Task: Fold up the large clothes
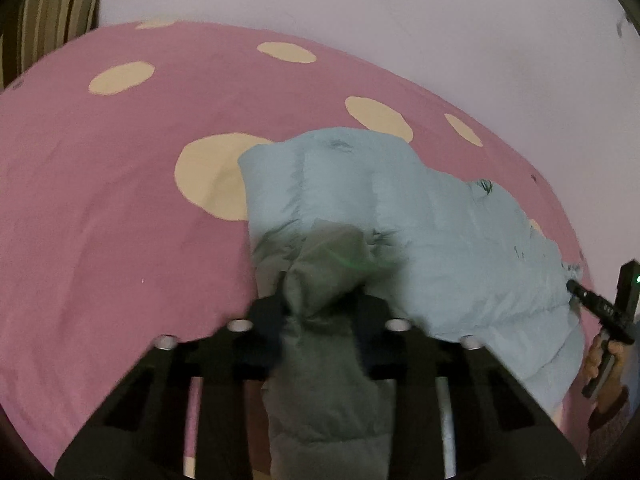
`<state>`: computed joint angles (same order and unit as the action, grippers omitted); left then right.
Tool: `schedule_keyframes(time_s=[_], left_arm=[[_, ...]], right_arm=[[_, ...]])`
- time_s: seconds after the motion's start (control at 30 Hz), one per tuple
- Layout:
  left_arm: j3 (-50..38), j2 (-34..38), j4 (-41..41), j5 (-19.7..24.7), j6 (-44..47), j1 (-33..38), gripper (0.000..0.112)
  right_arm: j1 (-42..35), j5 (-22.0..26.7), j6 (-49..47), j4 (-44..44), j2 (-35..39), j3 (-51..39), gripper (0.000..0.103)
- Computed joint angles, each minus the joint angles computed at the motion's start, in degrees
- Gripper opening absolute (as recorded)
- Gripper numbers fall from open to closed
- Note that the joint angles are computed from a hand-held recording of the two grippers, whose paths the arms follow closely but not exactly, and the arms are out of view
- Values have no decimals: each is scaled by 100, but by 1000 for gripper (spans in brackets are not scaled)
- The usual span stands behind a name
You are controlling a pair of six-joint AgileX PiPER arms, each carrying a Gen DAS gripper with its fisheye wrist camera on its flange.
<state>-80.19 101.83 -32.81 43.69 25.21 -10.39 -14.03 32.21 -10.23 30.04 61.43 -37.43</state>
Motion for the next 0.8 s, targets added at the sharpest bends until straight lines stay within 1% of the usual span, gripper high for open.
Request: schedule_keyframes(time_s=[0.03, 0.07, 0.1, 0.17, 0.23, 0.27, 0.37, 0.43, 0.53, 0.6, 0.67, 0.7, 0.8], left_arm=[[33, -47, 105, -62, -12, -61, 14], [89, -103, 158, -114, -12, -91, 8], [159, -186, 180, -172, 18, -117, 5], [303, -377, 251, -303, -4, -157, 4], [405, -576, 268, -372, -26, -171, 4], [463, -711, 247, -406, -5, -164, 4], [443, -1016, 260, -448, -38, -166, 4], [270, -1076, 376, -452, -238, -213, 3], [-233, -949, 815, -456, -769, -380, 3], [-802, -661, 1406, -438, -1336, -594, 3], [-1468, -275, 1813, -277, -1785, -737, 3], [-1725, -132, 1917, -179, -1917, -764, 3], [-2933, 629, 2428, 286, -2459, -935, 3]], right_arm=[[24, -16, 25, -16, -8, 10, 23], [68, -46, 96, -52, -81, 48, 20], [138, -81, 283, -203, -174, 77, 18], [253, -73, 635, -482, -409, 110, 13], [367, -18, 992, -779, -660, 106, 11], [490, 46, 1328, -1093, -870, 77, 10], [764, 184, 1982, -1751, -1195, -130, 9], [923, 238, 2360, -2151, -1225, -358, 9], [978, 212, 2582, -2410, -1024, -770, 8], [1011, 115, 2778, -2692, -767, -1028, 8], [1042, 19, 2988, -3005, -476, -1272, 8], [979, -58, 2949, -2996, -257, -1432, 8], [769, -218, 2727, -2798, 310, -1802, 8]])
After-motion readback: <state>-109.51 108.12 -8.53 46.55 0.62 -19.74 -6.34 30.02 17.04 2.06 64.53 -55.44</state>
